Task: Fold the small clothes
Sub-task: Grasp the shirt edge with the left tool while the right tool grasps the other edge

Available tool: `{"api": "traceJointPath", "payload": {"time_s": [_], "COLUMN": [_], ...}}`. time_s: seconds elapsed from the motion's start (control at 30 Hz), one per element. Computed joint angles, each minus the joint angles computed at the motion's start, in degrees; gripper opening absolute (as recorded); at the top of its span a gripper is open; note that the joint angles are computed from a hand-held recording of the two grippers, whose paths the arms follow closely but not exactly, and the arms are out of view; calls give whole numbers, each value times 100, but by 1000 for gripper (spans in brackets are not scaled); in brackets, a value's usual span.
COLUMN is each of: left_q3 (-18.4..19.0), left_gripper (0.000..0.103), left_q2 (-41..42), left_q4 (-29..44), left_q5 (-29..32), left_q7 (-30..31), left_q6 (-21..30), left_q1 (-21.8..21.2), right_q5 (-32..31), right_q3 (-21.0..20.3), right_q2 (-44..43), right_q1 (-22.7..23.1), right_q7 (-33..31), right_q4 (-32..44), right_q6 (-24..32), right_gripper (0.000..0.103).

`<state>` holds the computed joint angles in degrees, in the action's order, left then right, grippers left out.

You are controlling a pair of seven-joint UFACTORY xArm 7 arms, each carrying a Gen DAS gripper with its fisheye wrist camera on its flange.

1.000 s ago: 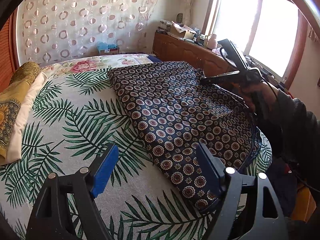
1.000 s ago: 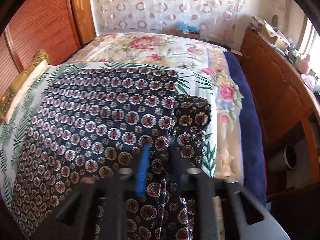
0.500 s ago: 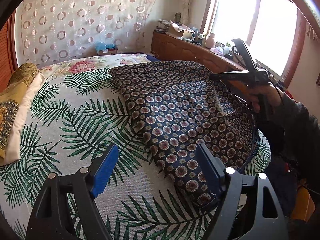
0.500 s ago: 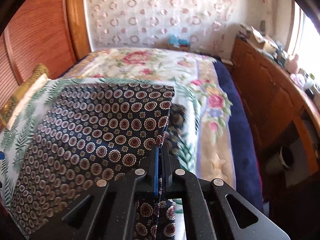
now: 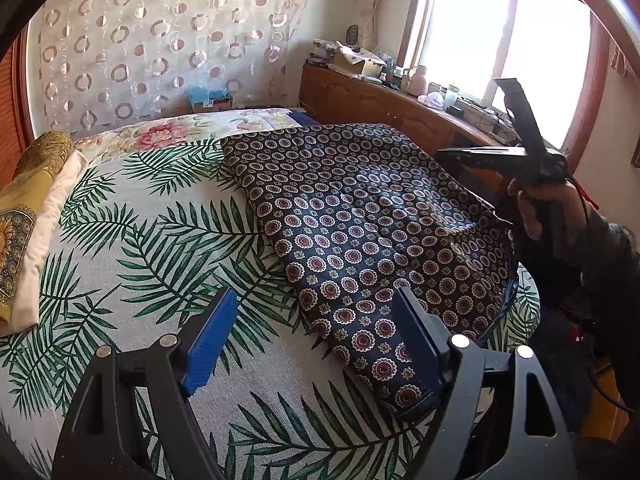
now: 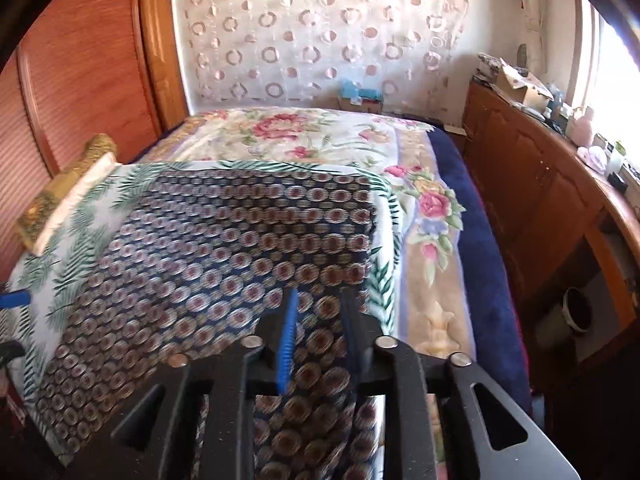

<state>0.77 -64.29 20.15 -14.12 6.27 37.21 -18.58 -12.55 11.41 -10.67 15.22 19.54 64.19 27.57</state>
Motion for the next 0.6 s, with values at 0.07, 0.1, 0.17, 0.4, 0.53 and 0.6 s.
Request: {"api": "traceJointPath", "payload": {"time_s": [0.07, 0.1, 0.17, 0.4, 0.53, 0.6], "left_q3": [-11, -7, -23, -37, -42, 5], "left_gripper": [80, 80, 80, 80, 80, 80], "left_q2": [7, 15, 27, 30, 18, -34], "left_q4": [6, 8, 11, -77, -118, -141], "left_q5": [-5, -9, -10, -68, -62, -97], "left_q7": [-12, -9, -20, -124, -129, -93], "left_q6": [-1, -7, 0, -117, -46, 28], "left_q1": [-14, -26, -38, -84, -156, -224], "right_q5": [-186, -221, -100, -90, -126, -64], "right_q3": [86, 112, 121, 521, 701, 727], "right_q2": [-304, -466, -751, -1825, -2384, -2603], "right_q1": [-32, -31, 50, -205, -318, -277], "right_q7": [155, 172, 87, 717, 1144, 1256], "right_q4": [-305, -481, -796, -1825, -2275, -2446], "right_q6": [-55, -71, -126, -53, 85, 203], "right_gripper": [49, 49, 50, 51, 51, 51]}}
